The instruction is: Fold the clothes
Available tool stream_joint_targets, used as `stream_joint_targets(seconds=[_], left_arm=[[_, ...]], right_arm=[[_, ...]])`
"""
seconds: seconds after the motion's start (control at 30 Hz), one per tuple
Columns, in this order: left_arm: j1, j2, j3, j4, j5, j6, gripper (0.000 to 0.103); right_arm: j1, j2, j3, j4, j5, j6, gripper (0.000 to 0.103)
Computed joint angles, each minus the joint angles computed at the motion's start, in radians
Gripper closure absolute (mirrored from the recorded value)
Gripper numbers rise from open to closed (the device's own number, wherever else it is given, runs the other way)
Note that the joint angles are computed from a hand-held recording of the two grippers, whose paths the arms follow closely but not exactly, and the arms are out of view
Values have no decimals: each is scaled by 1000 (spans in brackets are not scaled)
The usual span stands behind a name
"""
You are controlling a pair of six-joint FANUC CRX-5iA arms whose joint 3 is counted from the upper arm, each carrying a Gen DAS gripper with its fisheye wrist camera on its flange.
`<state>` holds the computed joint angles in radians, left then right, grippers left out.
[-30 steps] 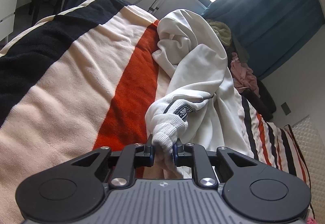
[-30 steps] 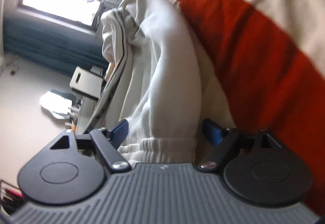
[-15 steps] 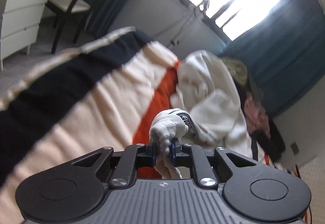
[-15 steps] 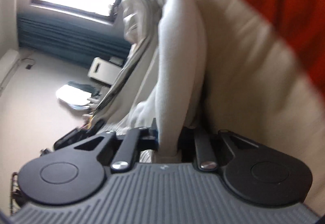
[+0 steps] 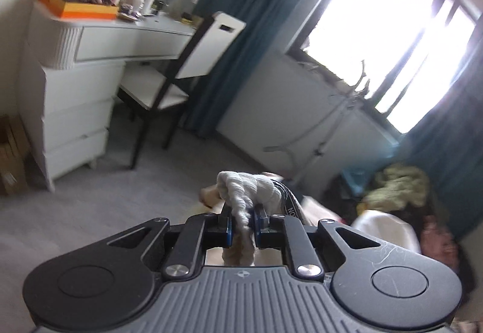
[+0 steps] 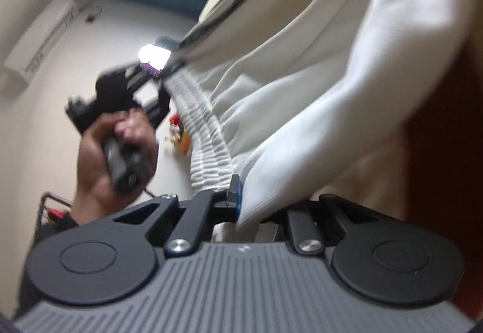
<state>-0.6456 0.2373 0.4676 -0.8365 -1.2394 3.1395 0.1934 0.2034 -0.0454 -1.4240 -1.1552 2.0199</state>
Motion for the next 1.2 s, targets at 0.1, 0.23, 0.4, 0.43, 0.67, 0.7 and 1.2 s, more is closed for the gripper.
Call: stream_joint_targets(seconds=[0.1, 0.23, 0.4, 0.43, 0.67, 0.7, 1.2], left_arm=[[73, 26, -30, 66, 44, -38, 89], [123, 57, -72, 108, 94, -51, 88], [150, 42, -102, 180, 110, -63, 71], [144, 40, -98, 190, 95, -68, 66], [34, -13, -79, 145, 6, -60, 27], [4, -8, -55, 126, -26, -70, 25], [-423, 344, 565, -163, -312, -315, 23]], right_arm=[[64, 78, 67, 38, 26, -47, 90], [90, 159, 128, 48, -5, -98, 88], [104, 151, 129, 68, -12, -115, 86], [108, 149, 131, 81, -8, -123, 83], [134, 75, 133, 147, 4, -129, 14], [138, 55, 127, 162, 5, -120, 14], [-195, -413, -112, 340, 94, 257, 15]])
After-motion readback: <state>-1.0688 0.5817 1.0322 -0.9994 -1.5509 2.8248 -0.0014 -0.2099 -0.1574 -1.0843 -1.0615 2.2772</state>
